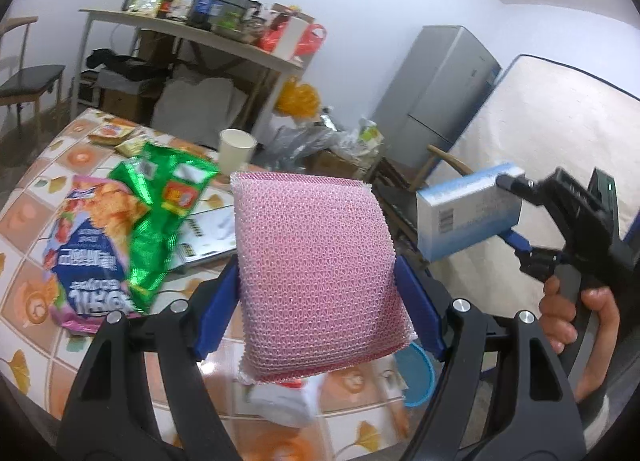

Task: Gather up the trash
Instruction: 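Lift the pink sponge and blue-white box off the table, then carry the sponge and box over the wastebasket and open both tools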

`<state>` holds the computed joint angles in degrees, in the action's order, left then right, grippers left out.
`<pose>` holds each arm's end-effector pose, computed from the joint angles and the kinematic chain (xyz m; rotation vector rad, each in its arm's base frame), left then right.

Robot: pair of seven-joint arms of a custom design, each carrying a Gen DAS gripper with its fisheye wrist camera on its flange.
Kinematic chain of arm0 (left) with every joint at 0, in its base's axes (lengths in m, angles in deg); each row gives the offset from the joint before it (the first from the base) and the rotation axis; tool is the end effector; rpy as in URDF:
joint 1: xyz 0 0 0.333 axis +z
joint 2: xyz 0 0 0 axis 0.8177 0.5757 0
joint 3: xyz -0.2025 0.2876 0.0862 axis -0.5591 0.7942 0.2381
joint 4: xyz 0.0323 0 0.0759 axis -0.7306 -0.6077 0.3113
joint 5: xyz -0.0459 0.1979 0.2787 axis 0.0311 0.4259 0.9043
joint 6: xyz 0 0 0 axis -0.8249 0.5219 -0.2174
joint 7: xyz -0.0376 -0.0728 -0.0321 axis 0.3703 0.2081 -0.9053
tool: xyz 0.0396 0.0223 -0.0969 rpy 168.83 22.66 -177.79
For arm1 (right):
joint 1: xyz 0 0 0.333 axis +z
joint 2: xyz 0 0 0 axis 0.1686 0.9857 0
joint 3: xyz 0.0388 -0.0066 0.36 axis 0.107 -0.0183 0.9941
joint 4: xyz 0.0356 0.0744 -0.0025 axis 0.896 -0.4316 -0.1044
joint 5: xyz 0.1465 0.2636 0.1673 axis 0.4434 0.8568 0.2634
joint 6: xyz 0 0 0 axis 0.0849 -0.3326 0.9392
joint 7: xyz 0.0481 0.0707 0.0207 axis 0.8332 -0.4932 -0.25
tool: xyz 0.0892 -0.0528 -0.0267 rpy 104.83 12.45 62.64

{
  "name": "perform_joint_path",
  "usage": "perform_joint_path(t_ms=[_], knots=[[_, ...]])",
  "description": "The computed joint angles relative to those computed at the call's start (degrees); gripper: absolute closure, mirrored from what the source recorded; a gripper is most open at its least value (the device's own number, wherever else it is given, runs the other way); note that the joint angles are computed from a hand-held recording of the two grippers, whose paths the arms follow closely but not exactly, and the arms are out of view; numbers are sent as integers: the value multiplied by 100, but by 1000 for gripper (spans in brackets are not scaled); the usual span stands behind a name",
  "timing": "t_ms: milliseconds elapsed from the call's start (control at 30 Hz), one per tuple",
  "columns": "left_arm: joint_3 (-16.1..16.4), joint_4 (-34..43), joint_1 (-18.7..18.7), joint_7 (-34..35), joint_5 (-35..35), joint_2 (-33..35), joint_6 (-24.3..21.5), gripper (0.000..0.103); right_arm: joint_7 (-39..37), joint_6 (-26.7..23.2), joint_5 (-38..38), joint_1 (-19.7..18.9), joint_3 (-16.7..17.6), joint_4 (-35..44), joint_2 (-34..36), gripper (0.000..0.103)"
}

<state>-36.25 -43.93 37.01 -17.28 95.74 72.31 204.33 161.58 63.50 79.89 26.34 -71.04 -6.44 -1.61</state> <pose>0.4242 -0.3300 0.7621 -1.7591 1.6993 -1.4609 0.5384 0.1910 0.8334 -1.1302 1.7262 -0.3329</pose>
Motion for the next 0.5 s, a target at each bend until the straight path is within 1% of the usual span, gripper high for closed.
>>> perform_joint_path(t_ms=[100,133,300,400,500], knots=[[-73,397,-152,228,-61,225,-135,31,159,263,-154,-119,-80,-738,-544,29],[-94,575,-238,453,-247,340,-181,31,246,342,-248,-186,-88,-996,-739,29],[-145,1423,-654,896,-371,907,-575,31,673,646,-580,-642,-28,-2153,-1608,29],[-265,2297,-964,1495,-878,1553,-985,31,939,660,-686,-1003,32,-2858,-2150,29],[-313,3164,-1303,2001,-1115,2163,-1415,31,1111,599,-761,-1353,75,-3473,-2631,29]])
